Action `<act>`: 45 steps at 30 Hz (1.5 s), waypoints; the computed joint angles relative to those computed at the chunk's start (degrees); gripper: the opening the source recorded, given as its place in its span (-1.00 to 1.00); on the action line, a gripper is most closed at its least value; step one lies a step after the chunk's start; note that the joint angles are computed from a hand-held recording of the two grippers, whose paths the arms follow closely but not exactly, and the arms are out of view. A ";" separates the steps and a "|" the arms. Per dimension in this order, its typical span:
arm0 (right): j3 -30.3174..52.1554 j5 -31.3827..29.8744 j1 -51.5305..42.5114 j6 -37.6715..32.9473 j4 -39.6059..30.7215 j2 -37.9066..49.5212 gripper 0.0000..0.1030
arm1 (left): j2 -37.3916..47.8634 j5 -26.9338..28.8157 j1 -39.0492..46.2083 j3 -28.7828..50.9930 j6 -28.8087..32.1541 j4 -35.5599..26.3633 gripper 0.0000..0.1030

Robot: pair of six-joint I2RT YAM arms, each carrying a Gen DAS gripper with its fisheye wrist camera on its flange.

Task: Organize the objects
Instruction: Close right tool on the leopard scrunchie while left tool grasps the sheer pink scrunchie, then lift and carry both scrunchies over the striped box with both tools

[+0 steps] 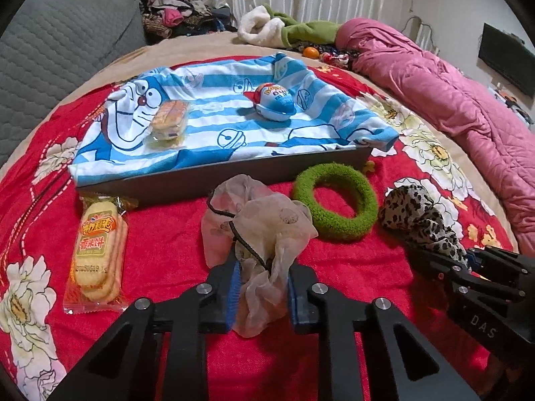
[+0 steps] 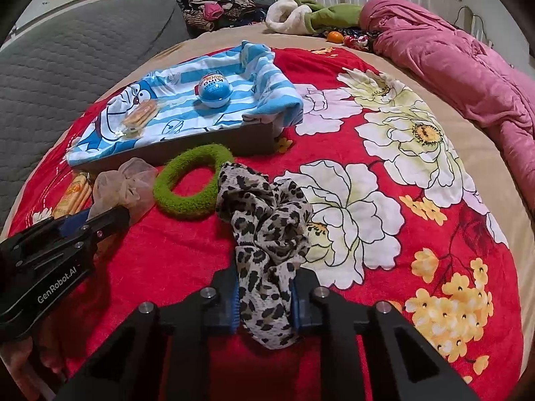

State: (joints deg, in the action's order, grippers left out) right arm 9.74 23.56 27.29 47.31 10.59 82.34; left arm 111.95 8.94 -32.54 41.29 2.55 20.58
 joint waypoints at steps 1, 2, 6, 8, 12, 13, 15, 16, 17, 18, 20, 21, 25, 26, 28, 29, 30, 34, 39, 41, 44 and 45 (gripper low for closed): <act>-0.24 -0.04 0.06 0.01 0.20 -0.27 -0.60 | -0.07 0.18 0.02 -0.10 0.00 0.15 -0.59; -0.46 -0.01 0.20 0.16 0.20 -0.56 -0.60 | -0.20 0.18 0.00 -0.27 -0.06 0.29 -0.61; -0.83 0.53 1.11 1.15 -0.04 -1.51 -0.61 | -0.38 1.06 0.48 -0.40 -0.51 0.02 -0.66; -0.99 0.88 1.89 1.76 -0.42 -2.34 -0.61 | -1.15 0.27 0.46 -1.16 -0.61 0.64 -0.68; -0.82 1.60 3.75 3.00 -1.77 -3.75 -0.62 | -2.53 -0.68 0.24 -2.49 -0.39 1.36 -0.68; -0.73 1.72 4.08 3.33 -2.06 -3.91 -0.62 | -2.69 -0.84 0.17 -2.61 -0.20 1.25 -0.68; -0.47 1.99 4.82 3.97 -2.64 -3.94 -0.62 | -3.08 -1.10 0.19 -2.99 -0.11 1.21 -0.68; -0.48 2.11 5.16 4.33 -2.70 -3.94 -0.62 | -3.19 -0.93 0.32 -3.08 -0.14 1.08 -0.68; -0.46 2.23 5.47 4.63 -2.85 -3.94 -0.62 | -3.40 -0.82 0.45 -3.31 -0.25 1.14 -0.68; -0.53 2.30 5.79 4.92 -2.96 -4.06 -0.62 | -3.63 -0.94 0.46 -3.67 -0.31 1.43 -0.68; -0.63 2.65 6.38 5.53 -3.13 -4.28 -0.62 | -4.19 -0.77 0.68 -4.27 -0.19 1.66 -0.68; -0.65 2.88 6.80 5.92 -3.45 -4.49 -0.62 | -4.37 -0.66 0.81 -4.48 -0.17 1.84 -0.68; -0.50 3.64 8.05 7.16 -5.13 -5.66 -0.62 | -5.48 -0.55 1.12 -5.44 -0.05 2.01 -0.68; -0.44 3.85 8.35 7.43 -5.76 -6.10 -0.62 | -5.97 -0.56 1.22 -5.82 -0.04 2.02 -0.68; -0.19 4.41 9.20 8.13 -7.46 -7.44 -0.62 | -6.80 -0.46 1.44 -6.40 0.03 1.88 -0.68; 0.24 4.74 9.64 8.47 -8.60 -7.79 -0.62 | -7.48 -0.06 1.72 -7.02 0.13 2.11 -0.68; 0.50 5.06 10.13 8.74 -9.49 -8.32 -0.62 | -7.92 0.04 1.82 -7.39 0.20 2.20 -0.68; 1.68 6.48 12.35 10.33 -13.14 -10.02 -0.62 | -10.32 0.59 2.62 -9.40 0.30 2.14 -0.68; 3.88 8.53 15.92 12.58 -17.82 -11.36 -0.62 | -14.46 1.06 3.93 -11.85 0.87 1.33 -0.68; 5.21 9.66 17.89 13.81 -20.04 -11.56 -0.62 | -16.45 1.29 4.66 -12.88 1.15 0.87 -0.68; 6.88 11.17 20.51 15.78 -22.93 -11.86 -0.62 | -19.04 1.87 5.88 -13.95 1.55 -0.29 -0.68; 7.44 11.71 21.40 16.48 -23.93 -12.06 -0.62 | -19.99 1.91 6.34 -14.34 1.81 -0.72 -0.68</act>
